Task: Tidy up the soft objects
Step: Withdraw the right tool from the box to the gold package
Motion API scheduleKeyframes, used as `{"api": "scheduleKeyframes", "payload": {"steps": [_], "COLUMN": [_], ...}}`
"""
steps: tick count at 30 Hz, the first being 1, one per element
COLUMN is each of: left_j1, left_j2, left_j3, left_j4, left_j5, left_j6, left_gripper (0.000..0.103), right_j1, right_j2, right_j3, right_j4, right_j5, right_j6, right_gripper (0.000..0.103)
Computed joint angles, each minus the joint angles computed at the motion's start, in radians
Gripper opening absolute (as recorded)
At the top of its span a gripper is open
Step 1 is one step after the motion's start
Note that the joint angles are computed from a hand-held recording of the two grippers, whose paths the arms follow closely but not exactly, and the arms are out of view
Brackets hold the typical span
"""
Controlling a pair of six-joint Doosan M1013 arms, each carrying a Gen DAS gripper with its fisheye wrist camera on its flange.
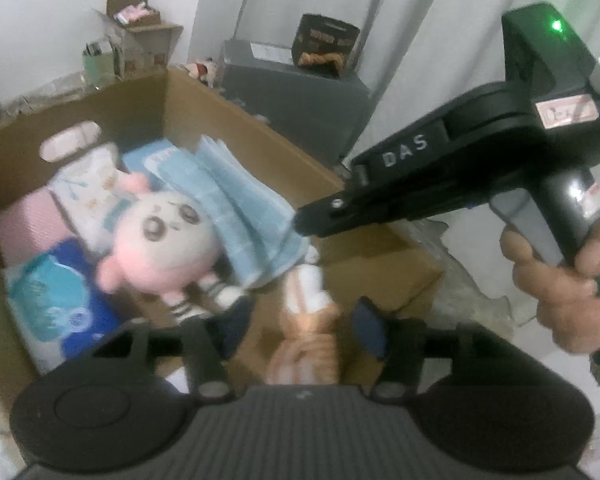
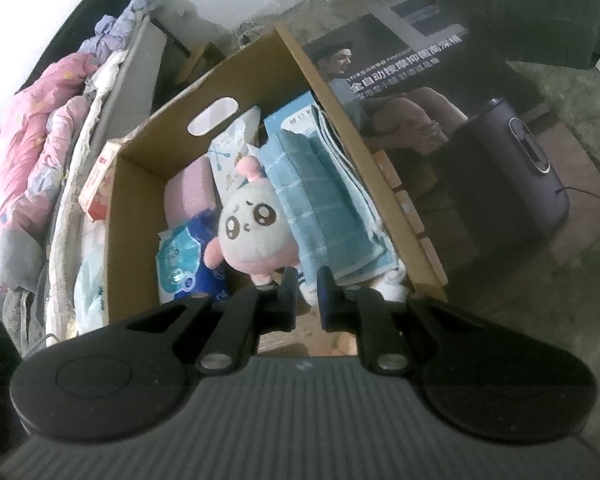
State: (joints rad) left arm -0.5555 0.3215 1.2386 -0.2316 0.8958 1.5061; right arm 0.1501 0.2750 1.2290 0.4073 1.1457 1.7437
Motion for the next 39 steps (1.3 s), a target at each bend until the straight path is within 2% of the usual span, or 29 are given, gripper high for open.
{"api": "scheduleKeyframes", "payload": {"steps": [2, 7, 14, 19, 23, 26, 30, 33, 39], "left_j1": [0.002, 0.018, 0.057, 0.093, 0.114, 0.125, 0.135, 0.155, 0.174], "left_j2": [-0.017, -0.063, -0.161, -0.264, -0.354, -0.412, -0.463, -0.489, -0.491], "left_j3": [0.008, 0.037, 0.12, 0.215, 0.301, 0.359, 0.426, 0.475, 0.54], "left_j4": [0.035, 0.093, 0.157, 0.235, 0.37, 0.498, 0.622, 0.639, 0.677], "left_j5": [0.005, 0.023, 0.01, -0.03, -0.058, -0.053, -0.029, -0.035, -0.069], "left_j6": [-0.01, -0.03, -0.069, -0.137, -0.251, -0.356, -0.46, -0.474, -0.48], "left_gripper": [0.071, 0.077, 0.082, 0.086, 0.086, 0.088, 0.088, 0.088, 0.088], "right_j1": [-0.001, -0.001, 0.018, 0.06, 0.11, 0.159, 0.227, 0.277, 0.364], "right_j2": [-0.008, -0.04, -0.09, -0.106, -0.096, -0.077, -0.021, 0.039, 0.17], "right_j3": [0.007, 0.037, 0.077, 0.093, 0.086, 0.069, 0.011, -0.061, -0.227], "right_j4": [0.016, 0.082, 0.283, 0.443, 0.536, 0.563, 0.561, 0.515, 0.4], "right_j5": [-0.016, -0.068, -0.15, -0.189, -0.201, -0.206, -0.164, -0.107, 0.017], "right_j6": [0.004, 0.001, -0.097, -0.212, -0.289, -0.335, -0.341, -0.298, -0.192], "right_gripper": [0.012, 0.016, 0.03, 0.034, 0.038, 0.043, 0.044, 0.044, 0.044]}}
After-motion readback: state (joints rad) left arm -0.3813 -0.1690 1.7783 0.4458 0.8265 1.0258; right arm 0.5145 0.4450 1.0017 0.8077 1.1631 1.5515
